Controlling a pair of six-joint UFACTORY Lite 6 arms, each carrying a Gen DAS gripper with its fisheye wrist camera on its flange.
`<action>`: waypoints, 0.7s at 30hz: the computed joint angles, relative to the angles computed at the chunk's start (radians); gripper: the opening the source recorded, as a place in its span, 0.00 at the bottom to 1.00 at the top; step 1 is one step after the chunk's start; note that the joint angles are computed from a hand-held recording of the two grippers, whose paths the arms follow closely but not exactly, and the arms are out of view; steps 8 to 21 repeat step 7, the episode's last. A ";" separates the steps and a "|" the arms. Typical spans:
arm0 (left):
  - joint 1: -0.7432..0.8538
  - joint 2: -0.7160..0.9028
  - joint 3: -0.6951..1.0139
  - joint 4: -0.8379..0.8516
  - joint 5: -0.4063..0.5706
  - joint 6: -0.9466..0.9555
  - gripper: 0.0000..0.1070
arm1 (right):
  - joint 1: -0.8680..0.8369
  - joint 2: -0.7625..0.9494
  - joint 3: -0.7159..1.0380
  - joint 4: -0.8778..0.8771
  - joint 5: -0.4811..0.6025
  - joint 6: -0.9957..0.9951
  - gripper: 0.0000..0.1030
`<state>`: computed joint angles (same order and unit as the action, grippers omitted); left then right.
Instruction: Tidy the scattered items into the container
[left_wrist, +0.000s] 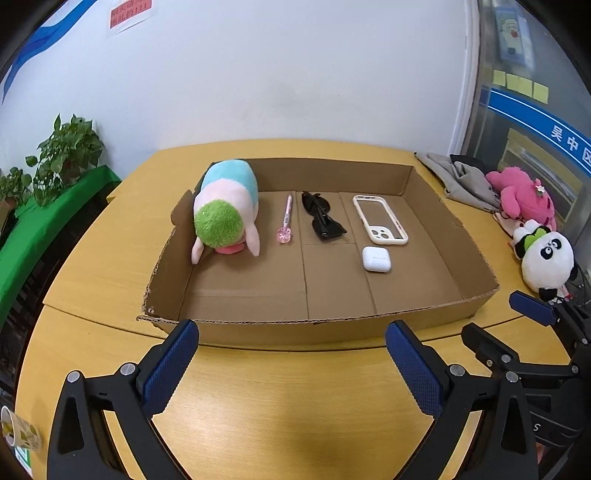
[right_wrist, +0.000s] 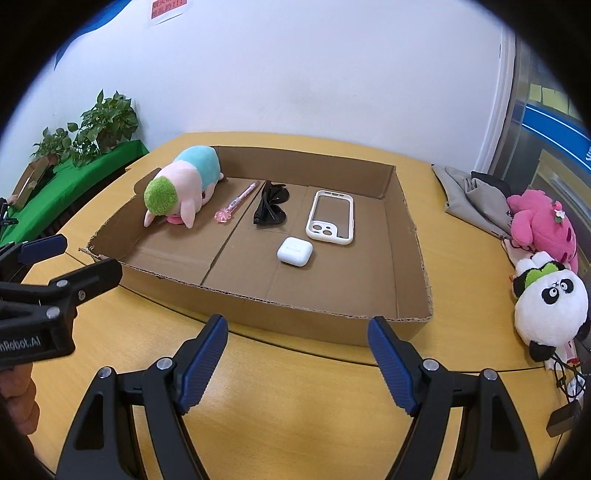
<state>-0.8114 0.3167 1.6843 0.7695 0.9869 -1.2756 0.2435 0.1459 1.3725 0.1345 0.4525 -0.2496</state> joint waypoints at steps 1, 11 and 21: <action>-0.005 0.008 0.013 -0.003 0.011 0.009 0.96 | -0.001 -0.005 -0.004 0.003 0.000 0.001 0.76; -0.007 0.036 0.047 -0.029 0.027 0.030 0.96 | -0.011 -0.023 -0.027 0.021 -0.006 -0.018 0.76; -0.007 0.036 0.047 -0.029 0.027 0.030 0.96 | -0.011 -0.023 -0.027 0.021 -0.006 -0.018 0.76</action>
